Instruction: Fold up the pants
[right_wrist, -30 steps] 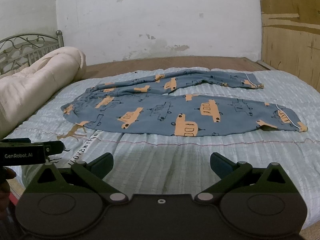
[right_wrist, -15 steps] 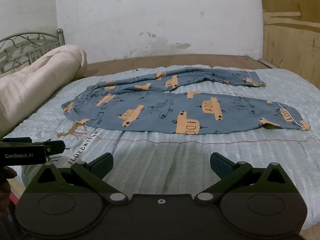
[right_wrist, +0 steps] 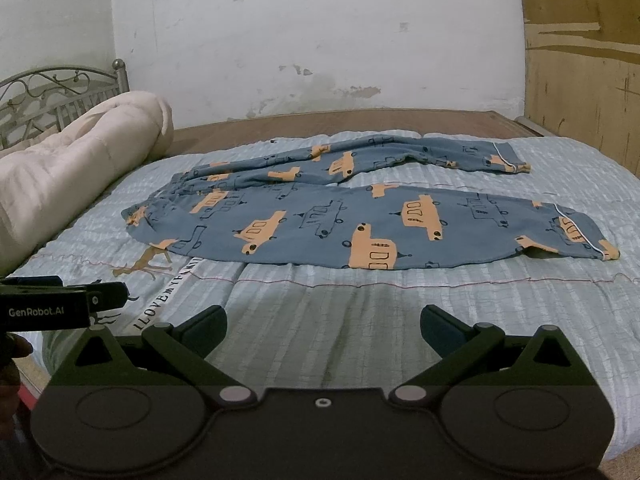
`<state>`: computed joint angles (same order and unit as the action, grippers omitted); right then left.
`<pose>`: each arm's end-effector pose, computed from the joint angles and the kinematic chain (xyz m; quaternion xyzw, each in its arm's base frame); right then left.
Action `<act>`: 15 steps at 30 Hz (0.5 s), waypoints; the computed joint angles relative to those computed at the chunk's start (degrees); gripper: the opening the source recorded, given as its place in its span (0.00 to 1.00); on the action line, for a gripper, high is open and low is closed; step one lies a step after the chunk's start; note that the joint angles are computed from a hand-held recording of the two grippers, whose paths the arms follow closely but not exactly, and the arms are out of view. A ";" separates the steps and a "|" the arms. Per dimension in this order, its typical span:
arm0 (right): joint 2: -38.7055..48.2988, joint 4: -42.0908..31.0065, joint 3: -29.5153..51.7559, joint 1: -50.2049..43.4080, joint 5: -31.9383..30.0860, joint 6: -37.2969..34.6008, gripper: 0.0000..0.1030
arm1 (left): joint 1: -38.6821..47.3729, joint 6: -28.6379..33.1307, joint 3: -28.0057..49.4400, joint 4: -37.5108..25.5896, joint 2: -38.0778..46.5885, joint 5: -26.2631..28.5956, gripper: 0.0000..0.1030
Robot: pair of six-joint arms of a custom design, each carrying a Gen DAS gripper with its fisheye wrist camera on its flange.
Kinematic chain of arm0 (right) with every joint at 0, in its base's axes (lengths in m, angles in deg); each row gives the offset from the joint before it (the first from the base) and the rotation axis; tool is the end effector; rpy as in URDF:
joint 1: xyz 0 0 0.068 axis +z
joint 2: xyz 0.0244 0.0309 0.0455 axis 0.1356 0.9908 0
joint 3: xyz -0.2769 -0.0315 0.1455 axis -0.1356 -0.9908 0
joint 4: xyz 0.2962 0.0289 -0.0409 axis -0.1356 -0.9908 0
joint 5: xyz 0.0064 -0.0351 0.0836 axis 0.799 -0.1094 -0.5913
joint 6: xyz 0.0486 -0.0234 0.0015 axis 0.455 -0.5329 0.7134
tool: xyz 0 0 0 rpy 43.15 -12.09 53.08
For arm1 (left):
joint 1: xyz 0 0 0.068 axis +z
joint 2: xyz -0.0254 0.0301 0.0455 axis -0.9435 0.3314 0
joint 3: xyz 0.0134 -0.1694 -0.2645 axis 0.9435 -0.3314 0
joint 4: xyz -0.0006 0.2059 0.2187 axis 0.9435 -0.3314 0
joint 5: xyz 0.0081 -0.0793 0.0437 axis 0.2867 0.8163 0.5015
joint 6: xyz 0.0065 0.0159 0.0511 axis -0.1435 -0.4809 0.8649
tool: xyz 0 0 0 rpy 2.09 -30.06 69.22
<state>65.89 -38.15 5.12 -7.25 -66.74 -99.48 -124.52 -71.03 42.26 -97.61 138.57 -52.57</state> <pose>0.2181 -0.0353 0.0747 -0.1989 0.8580 0.1682 0.4427 0.1311 -0.1325 0.1052 -0.2027 0.8717 0.0806 0.4389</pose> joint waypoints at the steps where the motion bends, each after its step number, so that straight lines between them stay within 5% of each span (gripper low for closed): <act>1: 0.09 0.08 -0.02 0.00 -0.05 -0.04 0.99 | 0.00 0.00 0.00 0.00 0.00 0.00 0.99; 15: 0.47 0.52 -0.07 -0.02 -0.09 0.05 0.99 | 0.08 0.35 -0.05 0.52 0.28 0.24 0.99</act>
